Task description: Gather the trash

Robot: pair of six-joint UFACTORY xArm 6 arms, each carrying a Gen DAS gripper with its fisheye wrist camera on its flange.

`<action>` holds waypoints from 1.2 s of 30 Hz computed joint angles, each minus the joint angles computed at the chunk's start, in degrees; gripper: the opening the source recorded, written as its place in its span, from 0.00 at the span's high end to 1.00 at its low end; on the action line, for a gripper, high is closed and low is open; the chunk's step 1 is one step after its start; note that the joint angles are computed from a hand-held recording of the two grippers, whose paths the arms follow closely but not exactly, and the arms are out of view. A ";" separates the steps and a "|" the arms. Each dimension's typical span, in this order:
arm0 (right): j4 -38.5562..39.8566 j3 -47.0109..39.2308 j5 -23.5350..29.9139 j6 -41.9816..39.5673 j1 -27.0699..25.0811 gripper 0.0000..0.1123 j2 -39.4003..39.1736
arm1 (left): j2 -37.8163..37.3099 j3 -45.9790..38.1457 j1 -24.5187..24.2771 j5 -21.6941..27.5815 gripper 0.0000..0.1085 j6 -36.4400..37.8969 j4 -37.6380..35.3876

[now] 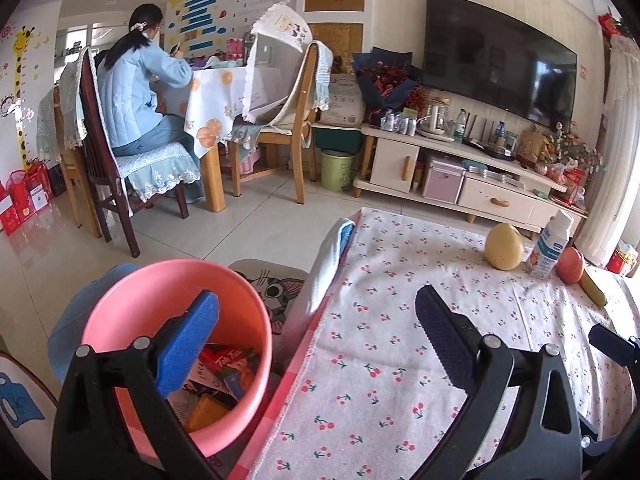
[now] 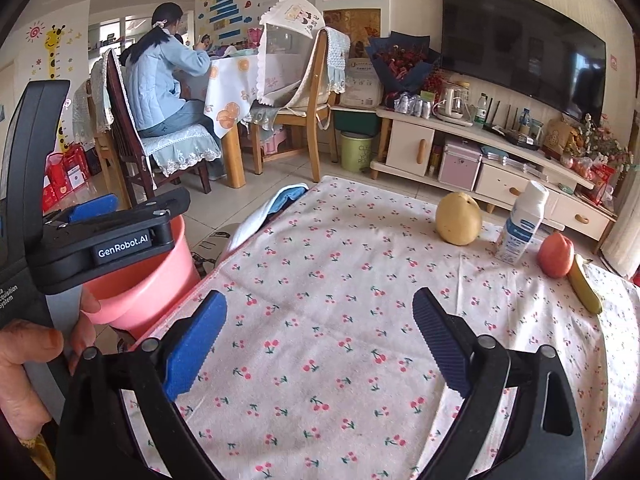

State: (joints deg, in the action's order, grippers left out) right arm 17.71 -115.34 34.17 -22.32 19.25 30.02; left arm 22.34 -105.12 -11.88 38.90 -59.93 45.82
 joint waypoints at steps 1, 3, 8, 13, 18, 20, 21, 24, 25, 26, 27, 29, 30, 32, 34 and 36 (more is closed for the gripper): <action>0.12 1.80 -0.56 -0.24 -0.48 0.17 -1.19 | -0.04 0.19 -0.62 -0.34 0.09 -0.08 0.56; 0.33 4.68 -1.33 -0.57 -1.41 0.17 -3.13 | 0.27 -0.01 -1.86 -0.61 0.09 0.67 0.75; 2.29 12.49 -4.55 -2.04 -3.95 0.17 -8.39 | 2.49 -2.61 -4.67 0.11 0.09 4.43 -1.50; 4.25 18.69 -8.18 -4.05 -6.40 0.17 -12.20 | 3.30 -3.35 -7.12 -0.42 0.09 4.37 -0.97; 5.00 22.55 -10.50 -6.03 -8.96 0.17 -14.27 | 4.62 -5.21 -9.16 0.23 0.09 4.23 -2.94; 5.55 23.74 -11.00 -6.69 -9.95 0.17 -14.89 | 5.78 -6.91 -10.03 1.29 0.09 4.53 -3.52; 5.93 23.87 -11.05 -7.07 -10.47 0.17 -14.92 | 6.36 -7.80 -10.49 1.94 0.09 4.64 -3.72; 6.62 24.63 -11.40 -7.72 -11.98 0.17 -15.36 | 8.59 -11.34 -11.87 3.95 0.09 5.82 -4.82; 6.93 24.68 -11.50 -7.91 -12.45 0.17 -15.42 | 9.27 -12.46 -12.29 4.47 0.09 6.14 -5.08; 7.31 24.71 -11.70 -8.13 -12.93 0.17 -15.45 | 9.98 -13.71 -12.78 5.09 0.09 6.34 -5.15; 7.69 24.90 -11.94 -8.36 -13.39 0.17 -15.57 | 10.62 -14.82 -13.24 5.56 0.09 6.56 -5.19; 8.47 24.71 -11.93 -8.67 -14.28 0.17 -15.58 | 12.09 -17.45 -14.11 6.47 0.09 7.56 -5.72; 8.94 24.72 -12.08 -8.91 -14.62 0.17 -15.66 | 12.76 -18.74 -14.51 6.99 0.09 8.08 -5.98; 9.83 24.64 -12.42 -9.49 -15.42 0.17 -15.69 | 14.58 -21.97 -15.61 8.28 0.09 9.08 -5.90; 10.34 24.69 -13.01 -10.03 -16.18 0.17 -15.81 | 16.38 -25.14 -16.61 9.42 0.09 10.30 -5.97; 10.50 24.66 -13.74 -10.32 -16.85 0.17 -15.89 | 18.97 -29.63 -17.47 10.93 0.09 12.21 -7.00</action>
